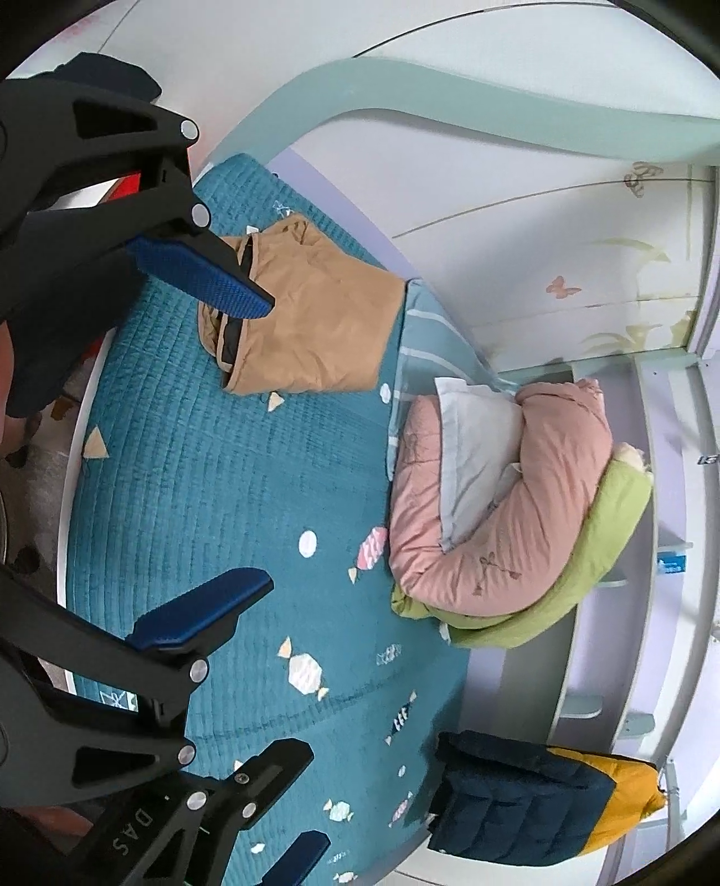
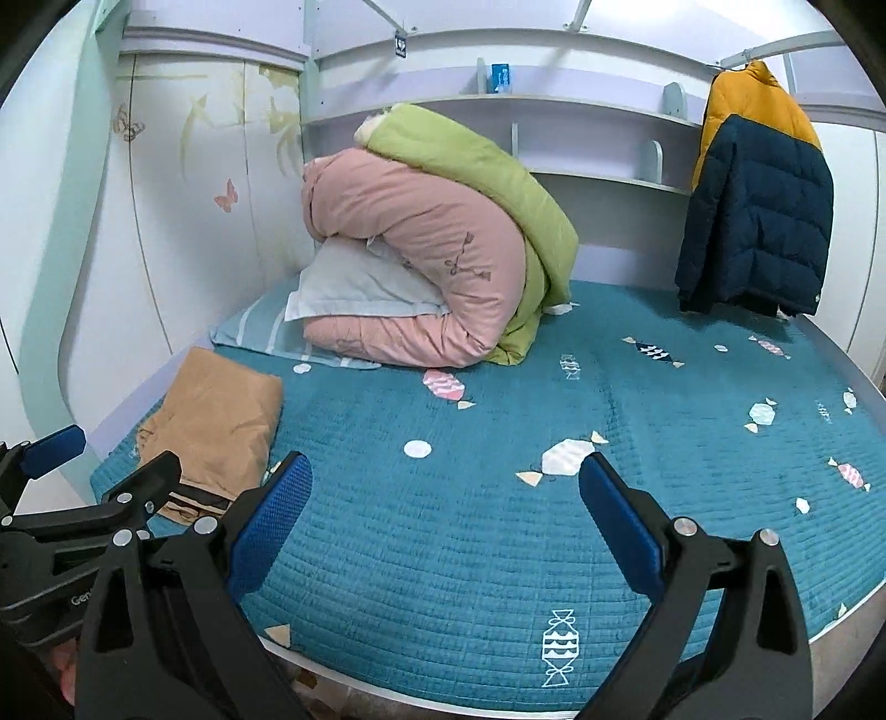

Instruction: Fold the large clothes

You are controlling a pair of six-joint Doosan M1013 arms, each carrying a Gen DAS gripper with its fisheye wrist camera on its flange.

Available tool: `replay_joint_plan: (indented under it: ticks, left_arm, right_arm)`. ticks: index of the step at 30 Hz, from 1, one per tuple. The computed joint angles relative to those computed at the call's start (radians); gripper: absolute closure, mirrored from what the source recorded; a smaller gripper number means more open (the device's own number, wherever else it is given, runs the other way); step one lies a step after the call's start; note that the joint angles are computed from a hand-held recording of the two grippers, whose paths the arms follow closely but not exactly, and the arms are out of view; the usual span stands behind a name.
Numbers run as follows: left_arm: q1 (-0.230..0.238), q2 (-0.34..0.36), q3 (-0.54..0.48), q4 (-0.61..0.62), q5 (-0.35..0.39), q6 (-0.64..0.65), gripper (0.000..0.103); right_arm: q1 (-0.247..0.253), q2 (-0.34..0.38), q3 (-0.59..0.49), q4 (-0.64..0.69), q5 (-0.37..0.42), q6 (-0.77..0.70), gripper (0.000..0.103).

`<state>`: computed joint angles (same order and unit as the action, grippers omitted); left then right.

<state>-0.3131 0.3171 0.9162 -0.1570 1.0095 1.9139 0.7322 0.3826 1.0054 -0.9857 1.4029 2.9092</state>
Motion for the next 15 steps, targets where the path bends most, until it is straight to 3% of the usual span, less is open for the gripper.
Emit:
replay_joint_plan:
  ticks: [10,15]
  left_arm:
    - [0.001,-0.028,0.035,-0.047,-0.057,0.036,0.011]
    - [0.006,-0.024,0.031,-0.066,-0.052,0.043,0.011]
  right_arm:
    - [0.016,-0.002,0.005,-0.051,0.040,-0.005,0.009]
    - [0.018,-0.001,0.005,-0.051,0.041,0.001,0.009]
